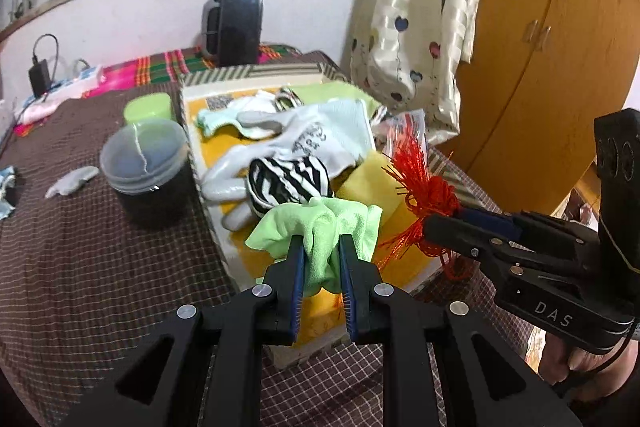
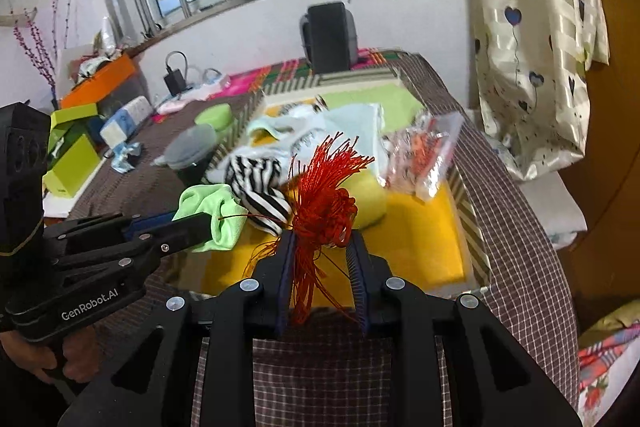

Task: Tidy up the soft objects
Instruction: 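Carry the green cloth with the left tool while the right tool carries the tassel to the box, then open both tools to drop the cloth and tassel into the box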

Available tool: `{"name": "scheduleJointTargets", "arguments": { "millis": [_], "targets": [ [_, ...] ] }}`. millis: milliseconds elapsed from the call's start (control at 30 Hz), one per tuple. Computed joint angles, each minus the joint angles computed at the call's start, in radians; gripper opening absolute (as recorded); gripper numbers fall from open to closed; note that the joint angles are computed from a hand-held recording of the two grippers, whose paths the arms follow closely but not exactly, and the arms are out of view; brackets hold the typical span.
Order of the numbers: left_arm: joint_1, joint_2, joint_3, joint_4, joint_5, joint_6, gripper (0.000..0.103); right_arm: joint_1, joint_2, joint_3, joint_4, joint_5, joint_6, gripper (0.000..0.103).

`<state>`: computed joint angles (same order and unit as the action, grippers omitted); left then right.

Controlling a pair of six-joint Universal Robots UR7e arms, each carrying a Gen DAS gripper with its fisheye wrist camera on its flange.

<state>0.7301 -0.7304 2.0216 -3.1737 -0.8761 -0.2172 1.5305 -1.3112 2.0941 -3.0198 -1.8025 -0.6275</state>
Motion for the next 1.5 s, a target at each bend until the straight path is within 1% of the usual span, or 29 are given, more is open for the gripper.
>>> {"name": "scheduleJointTargets", "arguments": {
  "millis": [200, 333, 400, 433, 533, 567, 767, 1000, 1200, 1400, 1500],
  "targets": [
    [0.026, 0.027, -0.037, 0.046, -0.029, 0.002, 0.016, -0.006, 0.021, -0.024, 0.034, -0.025, 0.006, 0.027],
    [0.038, 0.041, -0.063, 0.069, -0.040, 0.007, 0.017, -0.007, 0.037, -0.043, 0.056, -0.041, 0.011, 0.029],
    [0.042, 0.042, -0.068, 0.071, -0.049, 0.004, 0.019, -0.007, 0.040, -0.050, 0.070, -0.047, 0.010, 0.029],
    [0.045, 0.040, -0.069, 0.077, -0.055, -0.004, 0.022, -0.007, 0.039, -0.049, 0.071, -0.046, 0.011, 0.030],
    [0.043, 0.031, -0.060, 0.072, -0.064, -0.011, 0.030, -0.002, 0.033, -0.043, 0.056, -0.049, 0.000, 0.040],
    [0.040, 0.027, -0.053, 0.068, -0.062, -0.014, 0.031, 0.000, 0.029, -0.040, 0.054, -0.049, -0.005, 0.041],
    [0.014, -0.002, -0.011, 0.032, -0.041, -0.020, 0.035, 0.018, 0.013, -0.020, 0.028, -0.047, -0.024, 0.042],
    [-0.017, -0.038, 0.041, -0.019, -0.015, -0.022, 0.035, 0.043, -0.005, 0.003, 0.012, -0.036, -0.042, 0.042],
    [-0.046, -0.067, 0.091, -0.067, 0.032, -0.036, 0.035, 0.067, -0.017, 0.020, 0.000, -0.026, -0.057, 0.042],
    [-0.058, -0.099, 0.138, -0.099, 0.073, -0.070, 0.035, 0.088, -0.016, 0.032, -0.007, -0.016, -0.064, 0.042],
    [-0.059, -0.117, 0.158, -0.111, 0.079, -0.085, 0.035, 0.100, -0.011, 0.035, -0.007, -0.011, -0.066, 0.042]
  ]
}}
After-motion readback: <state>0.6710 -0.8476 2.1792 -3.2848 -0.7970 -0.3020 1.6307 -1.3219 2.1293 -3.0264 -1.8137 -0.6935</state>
